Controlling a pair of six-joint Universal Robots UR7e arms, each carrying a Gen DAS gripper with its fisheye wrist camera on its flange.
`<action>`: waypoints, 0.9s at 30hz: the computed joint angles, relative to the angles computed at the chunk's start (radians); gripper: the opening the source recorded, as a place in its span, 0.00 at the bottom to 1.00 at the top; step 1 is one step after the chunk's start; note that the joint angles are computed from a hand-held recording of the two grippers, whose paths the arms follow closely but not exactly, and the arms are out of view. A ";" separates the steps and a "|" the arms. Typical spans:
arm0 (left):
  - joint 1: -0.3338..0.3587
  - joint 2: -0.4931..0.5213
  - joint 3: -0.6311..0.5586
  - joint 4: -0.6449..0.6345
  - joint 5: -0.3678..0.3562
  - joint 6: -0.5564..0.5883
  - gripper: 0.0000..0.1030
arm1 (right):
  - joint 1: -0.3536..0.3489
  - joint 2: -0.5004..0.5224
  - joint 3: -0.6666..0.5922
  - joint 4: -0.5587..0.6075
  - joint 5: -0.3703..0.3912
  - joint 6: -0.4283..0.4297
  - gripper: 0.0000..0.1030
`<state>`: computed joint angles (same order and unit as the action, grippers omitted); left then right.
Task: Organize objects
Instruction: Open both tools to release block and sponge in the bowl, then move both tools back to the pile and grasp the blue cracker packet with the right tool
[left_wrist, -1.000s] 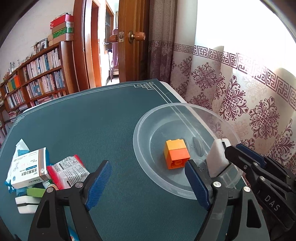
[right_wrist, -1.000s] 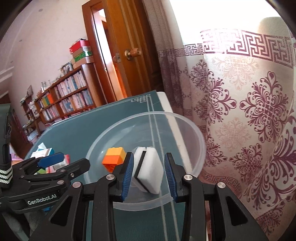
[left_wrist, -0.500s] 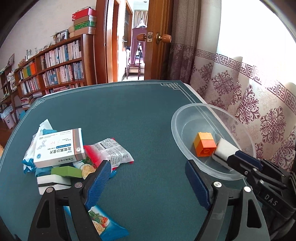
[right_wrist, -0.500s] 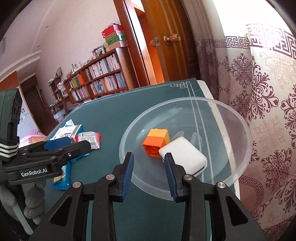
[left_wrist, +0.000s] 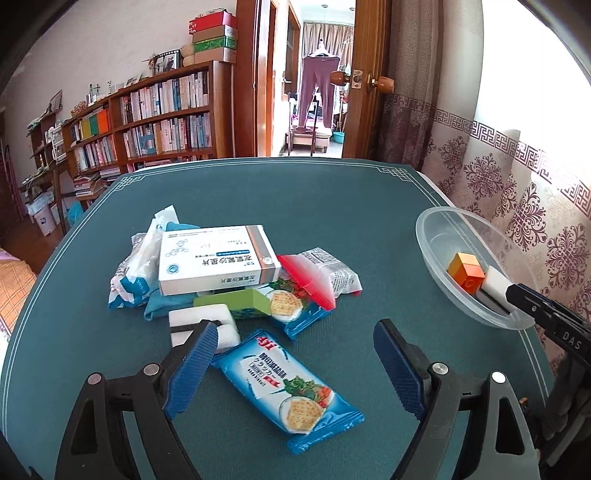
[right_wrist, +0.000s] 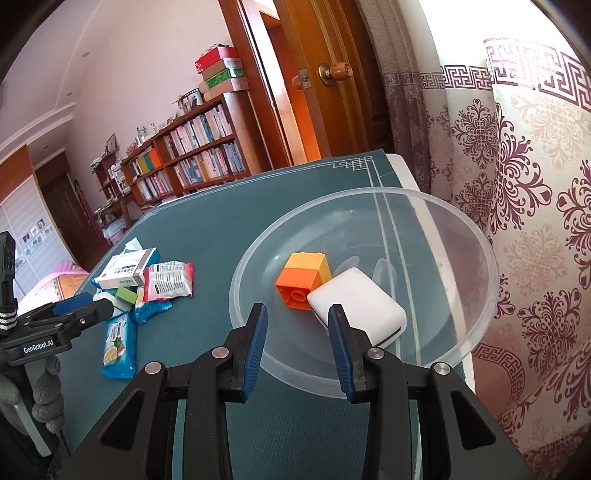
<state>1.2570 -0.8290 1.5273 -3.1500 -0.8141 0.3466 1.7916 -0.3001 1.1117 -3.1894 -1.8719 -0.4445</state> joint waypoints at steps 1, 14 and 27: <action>0.003 -0.006 0.006 -0.004 0.003 -0.001 0.87 | 0.005 0.000 -0.001 -0.002 -0.010 -0.006 0.35; 0.032 -0.072 0.063 -0.049 0.003 -0.025 0.87 | 0.099 -0.010 0.062 0.036 -0.031 -0.056 0.42; 0.076 -0.123 0.081 -0.053 0.008 -0.051 0.87 | 0.149 0.118 -0.071 0.241 -0.029 -0.037 0.43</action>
<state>1.3328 -0.9517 1.6081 -3.2029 -0.8063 0.2960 1.9402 -0.1819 1.0408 -2.9485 -1.9013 -0.4810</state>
